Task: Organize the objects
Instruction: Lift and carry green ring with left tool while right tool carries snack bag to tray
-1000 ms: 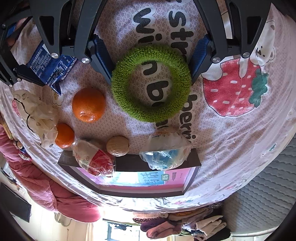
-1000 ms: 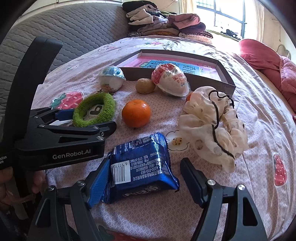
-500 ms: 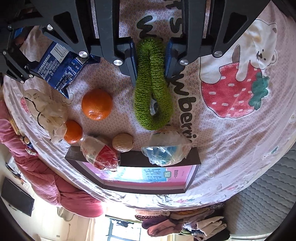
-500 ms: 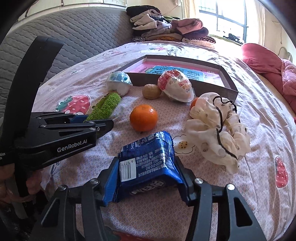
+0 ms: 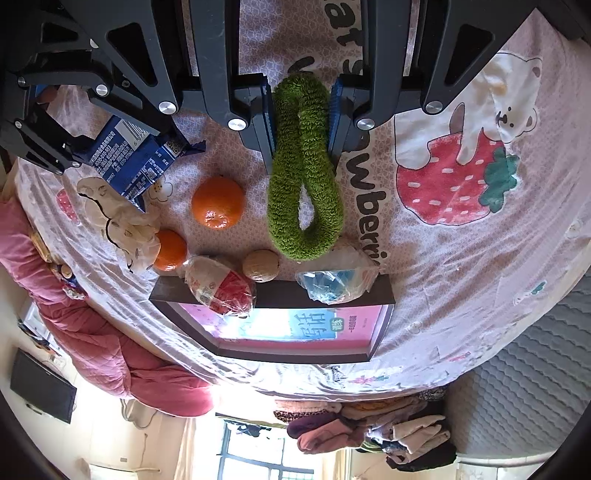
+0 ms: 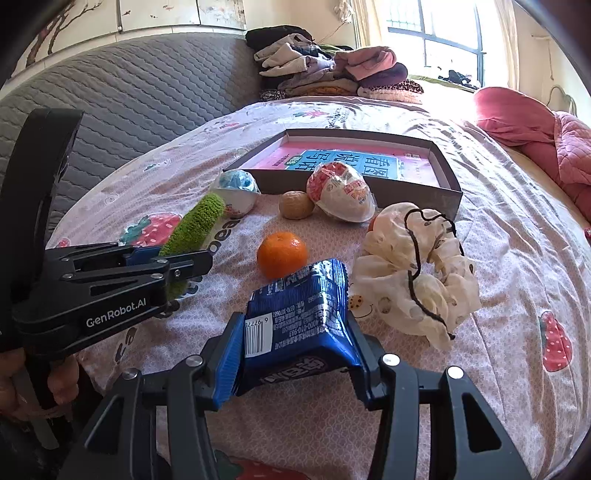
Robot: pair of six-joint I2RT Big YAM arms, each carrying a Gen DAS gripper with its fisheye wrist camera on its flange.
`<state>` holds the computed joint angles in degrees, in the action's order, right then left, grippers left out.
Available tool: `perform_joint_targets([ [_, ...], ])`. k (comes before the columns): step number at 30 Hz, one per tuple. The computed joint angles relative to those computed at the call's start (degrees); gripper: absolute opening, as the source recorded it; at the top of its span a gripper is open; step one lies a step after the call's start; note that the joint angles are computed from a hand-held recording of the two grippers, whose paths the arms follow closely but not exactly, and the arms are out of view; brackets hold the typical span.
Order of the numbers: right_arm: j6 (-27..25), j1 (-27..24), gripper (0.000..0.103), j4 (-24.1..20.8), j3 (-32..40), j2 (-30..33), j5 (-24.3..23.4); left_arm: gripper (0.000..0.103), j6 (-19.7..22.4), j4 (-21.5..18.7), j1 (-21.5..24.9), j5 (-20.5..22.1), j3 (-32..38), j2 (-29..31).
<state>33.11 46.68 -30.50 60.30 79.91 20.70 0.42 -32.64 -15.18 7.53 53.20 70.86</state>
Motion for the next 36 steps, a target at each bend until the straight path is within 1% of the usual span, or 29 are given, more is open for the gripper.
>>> perform_joint_targets([
  [9, 0.7, 0.1, 0.051, 1.2, -0.4, -2.0, 0.3, 0.024, 0.2, 0.1, 0.4, 0.7, -0.3, -3.8],
  [13, 0.2, 0.1, 0.051, 1.4, 0.1, -3.1, 1.6, 0.024, 0.0, 0.4, 0.3, 0.6, 0.3, -5.0],
  [16, -1.2, -0.4, 0.051, 1.1, 1.1, -3.5, 2.7, 0.024, -0.1, 0.2, 0.0, 0.4, 1.3, -5.1],
  [21, -4.3, -2.4, 0.051, 1.6, 3.4, -3.4, 3.0, 0.024, -0.6, -0.1, -0.2, 0.3, 3.7, -4.1],
  [26, -7.0, -4.6, 0.051, 2.9, 5.9, -2.4, 2.4, 0.024, -1.7, -0.2, -0.4, 0.1, 6.5, -2.0],
  [36, -9.5, -8.0, 0.051, 5.0, 9.2, -0.4, 1.6, 0.024, -3.0, 0.7, -0.8, -1.5, 12.2, 3.4],
])
